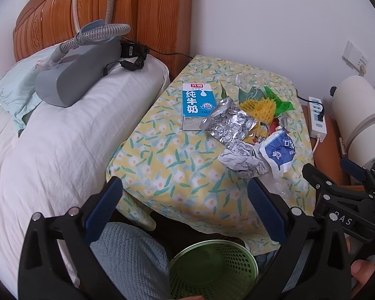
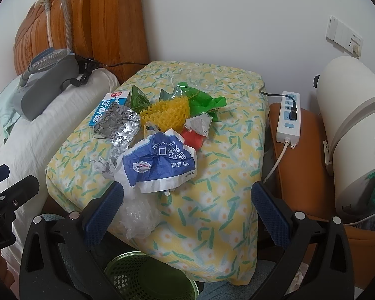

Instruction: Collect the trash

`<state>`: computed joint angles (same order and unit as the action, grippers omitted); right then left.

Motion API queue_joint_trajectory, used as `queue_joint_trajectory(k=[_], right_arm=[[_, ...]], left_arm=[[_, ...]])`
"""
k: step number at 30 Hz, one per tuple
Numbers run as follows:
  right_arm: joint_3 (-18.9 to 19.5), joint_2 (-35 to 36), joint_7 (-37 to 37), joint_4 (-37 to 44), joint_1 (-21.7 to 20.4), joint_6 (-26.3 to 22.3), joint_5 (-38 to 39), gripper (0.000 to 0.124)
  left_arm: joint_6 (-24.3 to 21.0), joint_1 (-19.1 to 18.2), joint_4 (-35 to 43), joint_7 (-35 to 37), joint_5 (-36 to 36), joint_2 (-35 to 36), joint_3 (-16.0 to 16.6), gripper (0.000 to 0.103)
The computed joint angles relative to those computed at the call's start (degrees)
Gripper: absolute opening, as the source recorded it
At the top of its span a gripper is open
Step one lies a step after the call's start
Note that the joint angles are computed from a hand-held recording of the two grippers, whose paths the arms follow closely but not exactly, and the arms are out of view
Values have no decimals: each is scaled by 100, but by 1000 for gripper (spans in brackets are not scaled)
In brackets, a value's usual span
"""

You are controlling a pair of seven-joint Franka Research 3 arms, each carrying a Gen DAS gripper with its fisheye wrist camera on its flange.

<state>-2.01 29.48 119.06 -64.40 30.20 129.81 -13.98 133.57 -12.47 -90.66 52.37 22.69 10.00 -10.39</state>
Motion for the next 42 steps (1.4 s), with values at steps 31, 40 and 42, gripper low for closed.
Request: queue_joint_trajectory(k=[31, 40, 42], right_arm=[[491, -224, -1264, -891, -308, 722, 1396, 101], [563, 225, -1371, -428, -387, 349, 1839, 50], [634, 130, -1496, -621, -457, 496, 2050, 41]], left_arm=[[945, 299, -1052, 739, -574, -253, 16, 95], [1186, 364, -1254, 740, -693, -404, 20, 96], [1250, 353, -1283, 780, -687, -421, 5, 95]])
